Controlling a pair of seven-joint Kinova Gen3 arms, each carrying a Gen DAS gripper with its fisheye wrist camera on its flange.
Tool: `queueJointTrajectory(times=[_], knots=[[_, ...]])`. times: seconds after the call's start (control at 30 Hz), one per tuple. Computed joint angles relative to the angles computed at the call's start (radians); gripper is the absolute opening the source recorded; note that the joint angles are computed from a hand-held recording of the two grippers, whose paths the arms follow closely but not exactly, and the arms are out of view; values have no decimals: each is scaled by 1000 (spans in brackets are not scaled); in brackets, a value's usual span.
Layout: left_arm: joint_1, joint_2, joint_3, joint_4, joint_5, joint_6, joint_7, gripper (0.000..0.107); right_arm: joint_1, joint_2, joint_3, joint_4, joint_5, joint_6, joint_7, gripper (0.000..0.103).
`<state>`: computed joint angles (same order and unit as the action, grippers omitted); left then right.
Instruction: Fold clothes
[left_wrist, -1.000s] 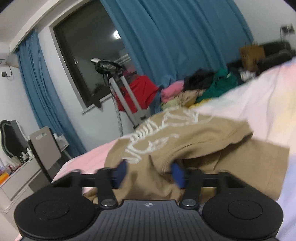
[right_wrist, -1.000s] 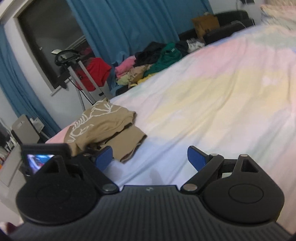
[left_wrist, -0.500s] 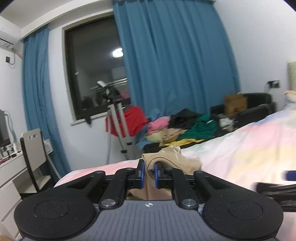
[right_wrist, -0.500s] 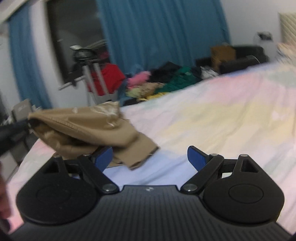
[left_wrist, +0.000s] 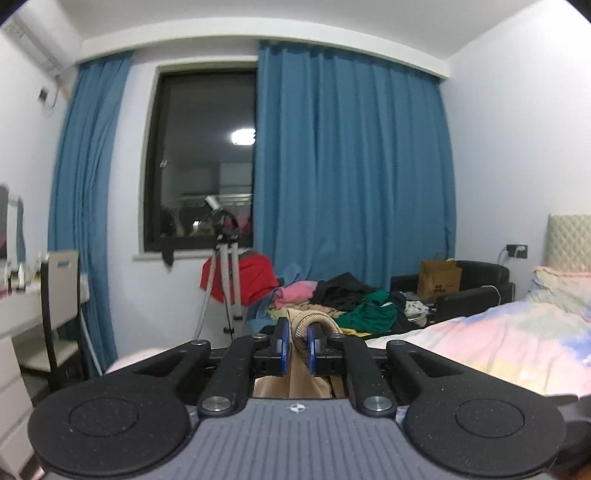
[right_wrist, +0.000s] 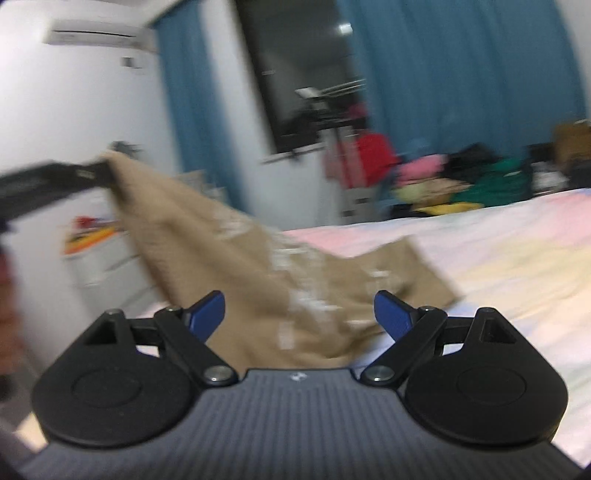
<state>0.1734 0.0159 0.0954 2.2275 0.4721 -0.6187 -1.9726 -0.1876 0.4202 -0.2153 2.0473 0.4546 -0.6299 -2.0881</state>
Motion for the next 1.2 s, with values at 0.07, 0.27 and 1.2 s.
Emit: queueJointTrajectory(times=[0.07,0.27,1.2], knots=[[-22,15,-11,8,-44,-3,52,11,-7,0,-17,-39,81,81,-58,89],[-286,65,113,-32,-288,113,282,13,-227,44,154,-158,288,325,-194,74],[-1097,423,890,-168,-1427,346,1081,11,-324,88,300,-212,-493,425,251,64]])
